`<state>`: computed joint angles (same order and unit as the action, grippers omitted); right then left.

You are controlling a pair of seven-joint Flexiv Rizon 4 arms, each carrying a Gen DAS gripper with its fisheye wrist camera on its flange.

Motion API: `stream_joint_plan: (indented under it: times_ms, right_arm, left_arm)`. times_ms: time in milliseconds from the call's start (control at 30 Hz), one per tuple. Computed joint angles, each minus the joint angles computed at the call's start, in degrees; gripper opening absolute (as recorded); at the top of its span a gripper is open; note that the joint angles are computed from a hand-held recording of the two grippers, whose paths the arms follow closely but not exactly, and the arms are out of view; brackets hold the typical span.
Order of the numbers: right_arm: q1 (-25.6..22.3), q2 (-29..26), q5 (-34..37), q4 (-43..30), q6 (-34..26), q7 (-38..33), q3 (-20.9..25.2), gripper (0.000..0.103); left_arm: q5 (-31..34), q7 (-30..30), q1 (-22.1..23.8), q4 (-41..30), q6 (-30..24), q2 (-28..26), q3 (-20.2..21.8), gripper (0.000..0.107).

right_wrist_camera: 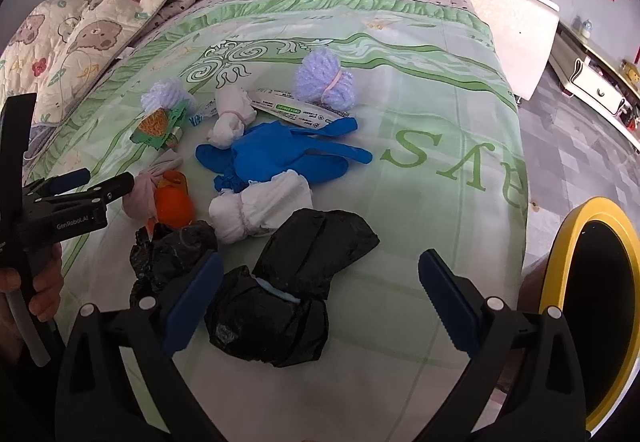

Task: Collect trash
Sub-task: 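Grasp the black plastic bag with the right tool while the left tool grasps the pink tied sock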

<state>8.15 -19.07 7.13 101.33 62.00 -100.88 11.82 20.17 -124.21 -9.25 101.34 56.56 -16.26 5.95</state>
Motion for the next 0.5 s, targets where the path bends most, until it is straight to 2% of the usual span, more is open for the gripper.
stream_joint_plan:
  times_ms: [100, 200, 300, 367, 400, 467, 500]
  right_arm:
    - [0.7, -0.8, -1.3, -0.2, -0.7, 0.8, -0.6, 0.084]
    - [0.7, -1.7, -1.6, -1.0, -2.3, 0.7, -0.4, 0.083]
    - [0.7, -2.2, -1.7, -1.2, -2.9, 0.3, -0.1, 0.083]
    - [0.7, -2.6, -1.5, -1.6, -3.0, 0.1, 0.0, 0.080]
    - [0.7, -2.6, -1.3, -1.6, -3.1, 0.2, 0.0, 0.074]
    - [0.2, -3.0, -0.2, -2.6, -5.1, -0.2, 0.6, 0.069]
    - [-0.2, -3.1, 0.7, -3.1, -6.2, -0.9, 1.1, 0.065]
  left_arm:
    - [-0.6, 1.4, 0.5, 0.0, 0.8, -0.8, -0.3, 0.091]
    - [-2.4, 3.3, 1.1, 0.3, 2.5, -1.5, -0.7, 0.089]
    - [-3.9, 5.0, 1.2, 1.1, 4.7, -1.8, -0.9, 0.082]
    - [-6.0, 7.7, 1.6, 1.9, 6.1, -2.1, -1.8, 0.073]
    - [-6.8, 8.8, 1.6, 2.1, 6.6, -2.4, -2.0, 0.070]
    - [-9.7, 11.5, 2.1, 3.1, 8.6, -2.6, -3.0, 0.053]
    - [-11.1, 13.0, 2.3, 3.7, 9.6, -2.6, -3.4, 0.049]
